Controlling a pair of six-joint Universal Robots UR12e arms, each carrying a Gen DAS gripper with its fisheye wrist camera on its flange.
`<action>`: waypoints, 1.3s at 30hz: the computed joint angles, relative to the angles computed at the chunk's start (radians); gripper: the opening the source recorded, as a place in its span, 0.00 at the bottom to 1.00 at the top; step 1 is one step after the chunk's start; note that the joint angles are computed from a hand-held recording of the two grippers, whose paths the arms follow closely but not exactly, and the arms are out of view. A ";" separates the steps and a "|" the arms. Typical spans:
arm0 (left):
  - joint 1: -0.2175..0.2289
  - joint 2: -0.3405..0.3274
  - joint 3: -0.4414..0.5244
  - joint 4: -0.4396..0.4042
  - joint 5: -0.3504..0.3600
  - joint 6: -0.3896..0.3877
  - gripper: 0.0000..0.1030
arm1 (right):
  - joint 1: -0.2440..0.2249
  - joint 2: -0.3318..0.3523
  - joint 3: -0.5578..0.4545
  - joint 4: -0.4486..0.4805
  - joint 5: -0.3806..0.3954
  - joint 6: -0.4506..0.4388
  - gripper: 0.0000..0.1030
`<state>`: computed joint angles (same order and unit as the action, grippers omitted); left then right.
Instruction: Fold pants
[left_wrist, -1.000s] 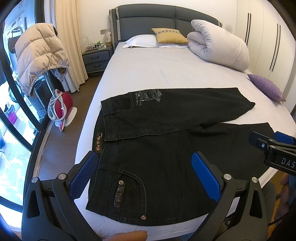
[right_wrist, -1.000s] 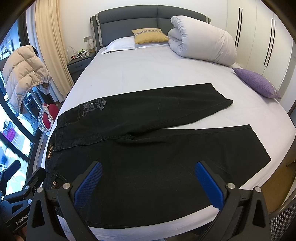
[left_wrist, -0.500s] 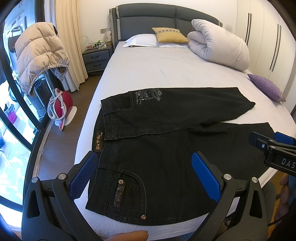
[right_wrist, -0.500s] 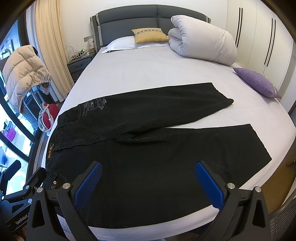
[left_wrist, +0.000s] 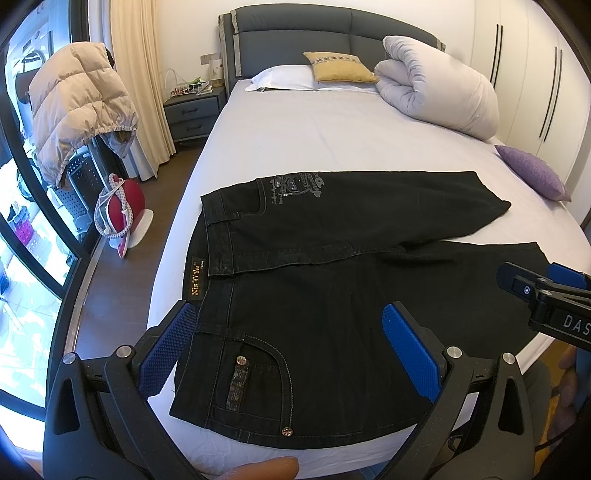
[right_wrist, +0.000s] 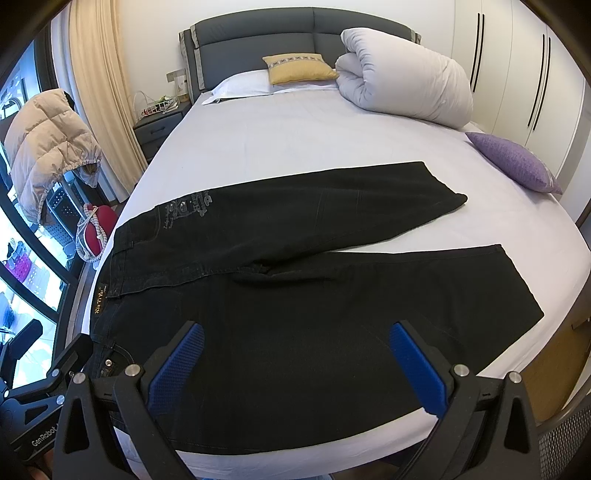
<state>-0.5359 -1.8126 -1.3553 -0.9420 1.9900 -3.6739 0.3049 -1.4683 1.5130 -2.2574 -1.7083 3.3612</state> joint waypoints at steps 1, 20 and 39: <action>0.000 0.000 0.000 -0.001 0.004 -0.001 1.00 | 0.004 0.000 0.004 -0.003 -0.002 0.002 1.00; 0.108 -0.025 0.019 0.128 -0.066 0.196 1.00 | -0.079 0.057 -0.013 -0.263 0.173 -0.007 1.00; 0.269 -0.339 0.417 -0.059 -0.176 0.419 0.94 | -0.161 0.256 -0.236 -0.073 0.386 -0.170 0.89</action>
<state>-0.2668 -2.1521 -0.9386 -1.0015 1.8144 -3.2547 0.1438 -1.2124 1.2771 -2.3304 -1.3222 3.1909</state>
